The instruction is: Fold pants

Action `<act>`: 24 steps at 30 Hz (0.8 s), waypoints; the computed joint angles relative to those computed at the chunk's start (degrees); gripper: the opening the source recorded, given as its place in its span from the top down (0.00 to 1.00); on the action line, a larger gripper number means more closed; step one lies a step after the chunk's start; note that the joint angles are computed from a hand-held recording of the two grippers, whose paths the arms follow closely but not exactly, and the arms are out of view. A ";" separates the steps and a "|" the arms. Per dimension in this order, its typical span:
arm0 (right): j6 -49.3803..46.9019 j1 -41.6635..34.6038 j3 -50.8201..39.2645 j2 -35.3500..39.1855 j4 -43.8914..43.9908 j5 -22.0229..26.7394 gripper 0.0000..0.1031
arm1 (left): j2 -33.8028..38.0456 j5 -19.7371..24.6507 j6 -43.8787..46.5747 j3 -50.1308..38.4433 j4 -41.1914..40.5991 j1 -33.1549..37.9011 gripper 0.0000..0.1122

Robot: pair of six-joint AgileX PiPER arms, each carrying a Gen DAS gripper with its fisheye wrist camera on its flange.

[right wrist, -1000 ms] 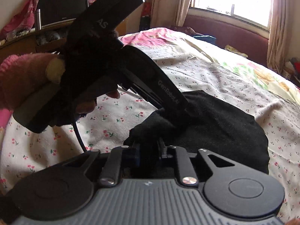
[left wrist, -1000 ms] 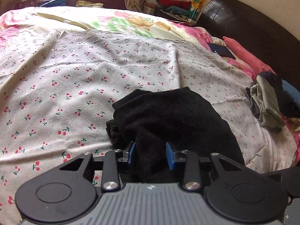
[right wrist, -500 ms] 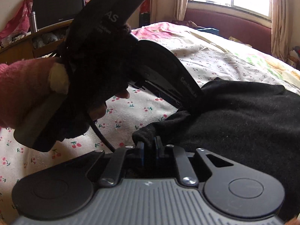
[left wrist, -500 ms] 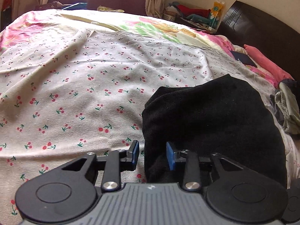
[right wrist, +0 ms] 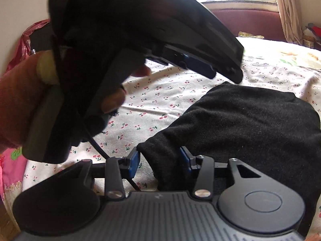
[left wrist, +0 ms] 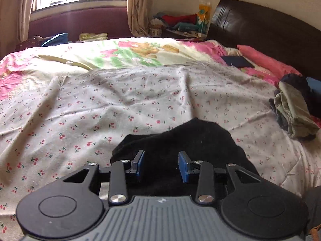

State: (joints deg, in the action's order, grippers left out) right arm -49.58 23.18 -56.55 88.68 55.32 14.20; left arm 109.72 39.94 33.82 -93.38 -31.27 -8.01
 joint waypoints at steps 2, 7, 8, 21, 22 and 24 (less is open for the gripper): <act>-1.49 -1.28 1.48 -2.15 0.35 2.83 0.56 | 2.81 -0.54 -1.55 0.11 2.85 -0.80 0.56; -5.08 -18.82 8.07 -14.48 9.51 16.95 0.49 | 0.94 -1.48 -2.24 2.83 -0.59 0.36 0.57; -4.60 -21.72 9.11 -15.87 9.46 16.80 0.46 | 0.42 -1.53 -3.94 2.39 0.55 -0.02 0.57; 0.49 -38.00 7.08 -1.37 15.15 32.51 0.50 | 23.53 9.28 -16.44 -33.59 14.96 -13.09 0.54; 0.37 -36.78 7.08 -2.07 14.28 31.61 0.54 | 24.80 8.42 -18.55 -34.03 17.95 -12.69 0.54; -0.76 -34.41 6.90 -2.69 12.57 29.93 0.60 | 27.74 11.09 -21.95 -37.91 17.04 -10.82 0.50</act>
State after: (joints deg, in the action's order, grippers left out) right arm -50.34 -11.23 -49.65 85.99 67.89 44.13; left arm 137.47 51.03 11.87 -131.29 -14.23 -18.83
